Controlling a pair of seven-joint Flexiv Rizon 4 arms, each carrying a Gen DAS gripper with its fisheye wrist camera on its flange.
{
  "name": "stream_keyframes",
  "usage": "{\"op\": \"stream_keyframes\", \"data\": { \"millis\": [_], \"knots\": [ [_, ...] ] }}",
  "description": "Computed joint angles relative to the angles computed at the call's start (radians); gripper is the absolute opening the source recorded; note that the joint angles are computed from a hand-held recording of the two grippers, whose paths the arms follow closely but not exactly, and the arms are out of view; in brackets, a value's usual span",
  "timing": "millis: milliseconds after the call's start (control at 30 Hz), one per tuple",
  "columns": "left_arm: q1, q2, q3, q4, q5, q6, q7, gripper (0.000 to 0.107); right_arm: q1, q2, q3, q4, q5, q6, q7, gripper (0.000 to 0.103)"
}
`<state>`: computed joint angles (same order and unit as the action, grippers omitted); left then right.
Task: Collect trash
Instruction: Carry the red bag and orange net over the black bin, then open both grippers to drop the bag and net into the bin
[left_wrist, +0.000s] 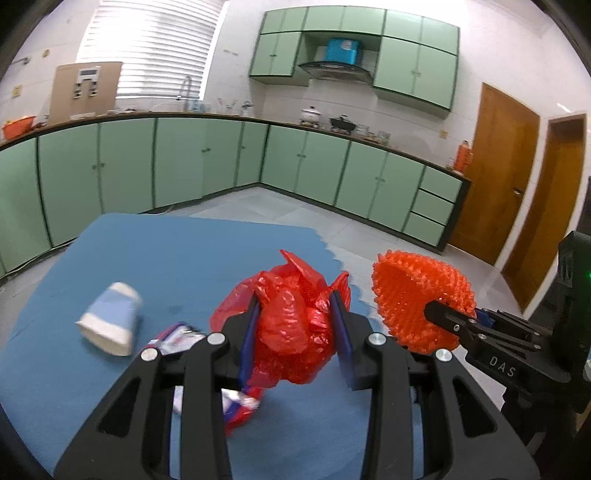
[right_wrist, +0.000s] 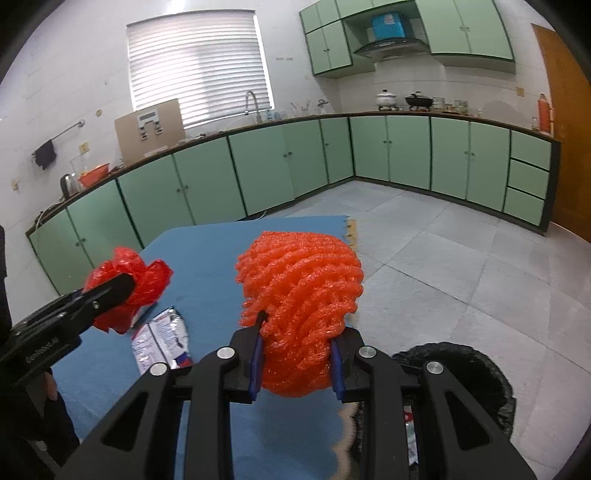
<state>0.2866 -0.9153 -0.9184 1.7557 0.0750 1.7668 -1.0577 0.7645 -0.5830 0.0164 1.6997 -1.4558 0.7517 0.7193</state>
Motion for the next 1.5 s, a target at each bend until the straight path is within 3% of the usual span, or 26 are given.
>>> {"op": "stream_keyframes", "data": {
  "millis": [300, 667, 1000, 1267, 1400, 1500],
  "knots": [
    [-0.094, -0.064, -0.035, -0.051, -0.016, -0.058, 0.072, 0.034, -0.014, 0.124, 0.062, 0.179, 0.050, -0.140, 0.084, 0.028],
    [-0.239, -0.125, -0.016, -0.115, -0.068, -0.090, 0.179, 0.034, -0.048, 0.224, 0.146, 0.344, 0.135, -0.259, 0.194, 0.029],
    [-0.403, -0.140, 0.112, -0.198, -0.134, -0.124, 0.207, 0.037, -0.084, 0.242, 0.170, 0.434, 0.191, -0.228, 0.269, 0.030],
    [-0.501, -0.133, 0.207, -0.277, -0.240, -0.222, 0.225, 0.052, -0.122, 0.236, 0.158, 0.476, 0.189, -0.159, 0.313, 0.041],
    [-0.512, -0.140, 0.201, -0.289, -0.277, -0.226, 0.256, 0.064, -0.135, 0.245, 0.156, 0.497, 0.187, -0.142, 0.336, 0.050],
    [-0.509, -0.140, 0.187, -0.285, -0.293, -0.218, 0.268, 0.064, -0.136, 0.250, 0.160, 0.503, 0.191, -0.146, 0.342, 0.061]
  ]
}}
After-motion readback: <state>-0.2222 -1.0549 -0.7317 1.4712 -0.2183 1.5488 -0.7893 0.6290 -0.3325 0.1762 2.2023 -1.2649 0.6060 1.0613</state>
